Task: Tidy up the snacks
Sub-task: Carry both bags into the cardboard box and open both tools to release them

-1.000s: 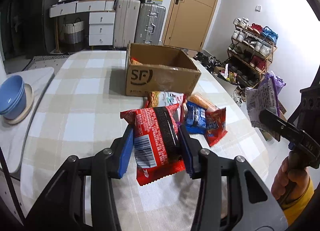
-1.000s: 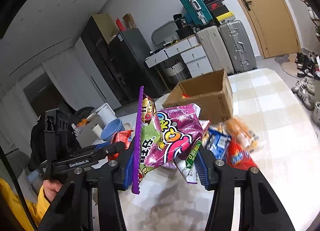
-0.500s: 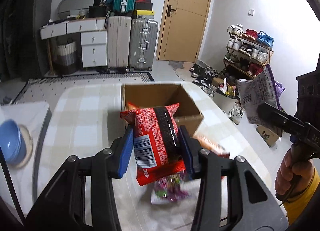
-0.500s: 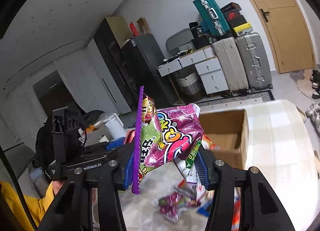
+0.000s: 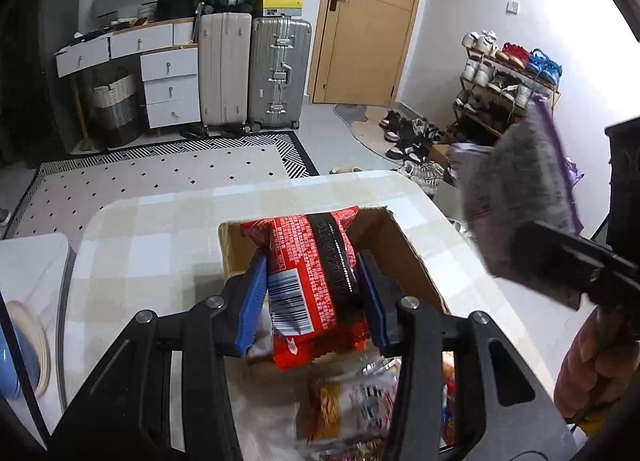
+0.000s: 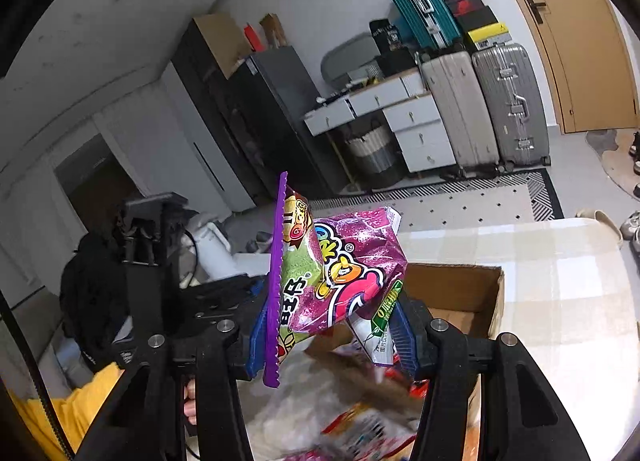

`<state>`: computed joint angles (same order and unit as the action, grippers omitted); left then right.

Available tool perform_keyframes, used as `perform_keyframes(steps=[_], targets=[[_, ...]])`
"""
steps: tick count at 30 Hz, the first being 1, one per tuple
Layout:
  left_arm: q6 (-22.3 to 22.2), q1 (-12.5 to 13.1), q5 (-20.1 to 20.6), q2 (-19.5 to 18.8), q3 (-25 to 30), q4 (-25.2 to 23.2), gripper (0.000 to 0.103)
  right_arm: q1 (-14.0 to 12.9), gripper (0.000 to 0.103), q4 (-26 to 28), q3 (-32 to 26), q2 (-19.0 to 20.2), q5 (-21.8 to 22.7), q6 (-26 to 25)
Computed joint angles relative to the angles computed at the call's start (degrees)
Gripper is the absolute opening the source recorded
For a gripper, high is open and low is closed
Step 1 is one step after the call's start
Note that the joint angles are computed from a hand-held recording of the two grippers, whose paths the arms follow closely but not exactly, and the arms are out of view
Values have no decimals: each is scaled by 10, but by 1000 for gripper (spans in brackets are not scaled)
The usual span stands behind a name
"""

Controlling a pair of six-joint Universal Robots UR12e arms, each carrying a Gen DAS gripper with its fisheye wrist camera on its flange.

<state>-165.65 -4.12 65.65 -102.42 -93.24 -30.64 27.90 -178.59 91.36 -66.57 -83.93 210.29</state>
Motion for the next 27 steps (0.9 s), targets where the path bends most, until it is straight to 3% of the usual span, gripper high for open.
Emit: perform_keyframes(steps=[7,13,27], targets=[[9,-26,31,-51,56,-34,41,-15,52,63,-31,26,16,-15],[8,-40,47,-89,92,-52,41,-23,52,55,-23,35,26,15],[18,-53,60,-116,105,-79,41,-26,52,101,-16,36,25,25]])
